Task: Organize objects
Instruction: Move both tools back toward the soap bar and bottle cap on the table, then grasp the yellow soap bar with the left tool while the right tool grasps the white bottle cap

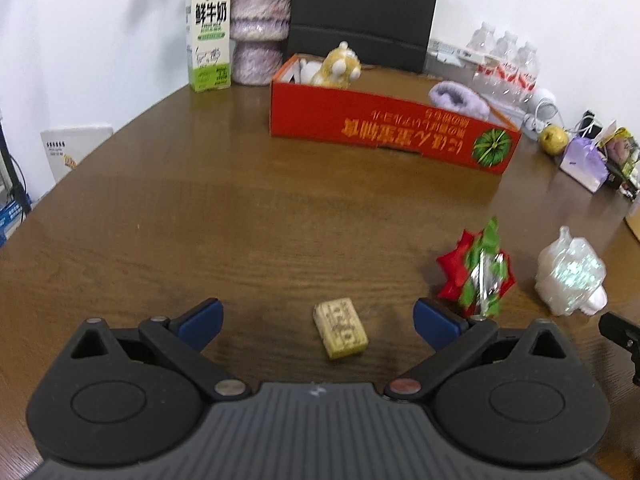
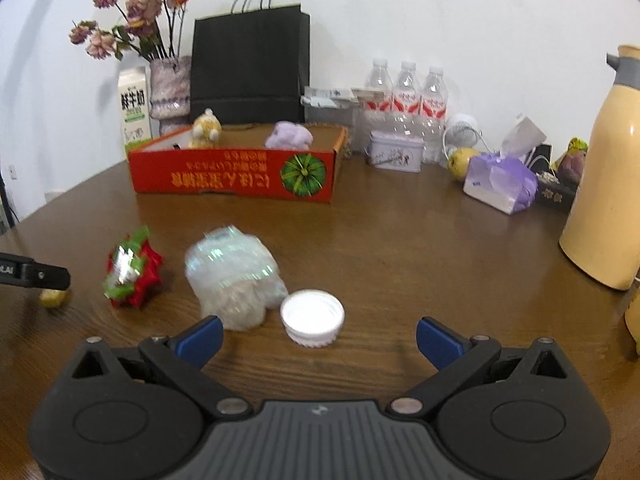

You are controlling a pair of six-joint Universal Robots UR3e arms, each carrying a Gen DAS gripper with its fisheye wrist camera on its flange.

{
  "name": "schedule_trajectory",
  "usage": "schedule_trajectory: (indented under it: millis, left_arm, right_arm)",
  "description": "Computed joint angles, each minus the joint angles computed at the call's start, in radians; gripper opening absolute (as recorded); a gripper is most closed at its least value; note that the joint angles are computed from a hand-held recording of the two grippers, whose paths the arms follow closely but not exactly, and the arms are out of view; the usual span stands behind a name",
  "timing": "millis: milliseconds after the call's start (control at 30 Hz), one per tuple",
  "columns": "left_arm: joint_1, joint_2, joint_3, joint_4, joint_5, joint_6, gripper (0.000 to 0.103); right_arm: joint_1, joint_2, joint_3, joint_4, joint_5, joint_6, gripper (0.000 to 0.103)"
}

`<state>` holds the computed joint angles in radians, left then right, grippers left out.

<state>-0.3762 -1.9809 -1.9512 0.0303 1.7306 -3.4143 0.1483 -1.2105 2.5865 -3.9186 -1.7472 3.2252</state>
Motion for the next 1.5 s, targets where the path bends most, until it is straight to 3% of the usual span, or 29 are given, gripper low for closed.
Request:
schedule_trajectory:
  millis: [533,700,900,1000,1167,1200,1233,1267,1333,1500]
  left_arm:
    - [-0.075,-0.087,0.041,0.038,0.136,0.01,0.103]
    - [-0.081,-0.1,0.03,0.078,0.145,0.008,0.103]
    - [-0.079,-0.098,0.02,0.094,0.133,0.022,0.103]
    - [-0.082,-0.103,0.006,0.134,0.132,0.034,0.092]
    - [-0.089,-0.107,-0.018,0.196,0.116,0.058,0.07]
    - [-0.089,-0.108,-0.021,0.207,0.112,0.061,0.06]
    - [-0.09,-0.109,-0.025,0.219,0.111,0.063,0.049]
    - [-0.091,-0.11,-0.025,0.226,0.108,0.063,0.043]
    - [-0.086,-0.109,-0.036,0.245,0.092,0.063,0.025]
    - [-0.076,-0.106,-0.05,0.265,0.066,0.058,0.022]
  right_arm:
    - [-0.055,0.043,-0.069,0.104,0.034,-0.066,0.103]
    - [-0.143,0.015,-0.044,0.129,0.152,-0.037,0.103]
    - [-0.126,0.027,-0.059,0.134,0.121,-0.021,0.103]
    - [-0.125,0.029,-0.067,0.137,0.122,-0.018,0.102]
    - [-0.095,0.057,-0.078,0.085,0.087,-0.003,0.062]
    - [-0.093,0.056,-0.078,0.08,0.089,-0.009,0.057]
    - [-0.087,0.06,-0.079,0.071,0.085,-0.013,0.043]
    - [-0.083,0.06,-0.08,0.067,0.083,-0.017,0.038]
    - [-0.074,0.061,-0.087,0.072,0.069,-0.02,0.038]
    - [-0.066,0.067,-0.09,0.06,0.061,-0.019,0.038]
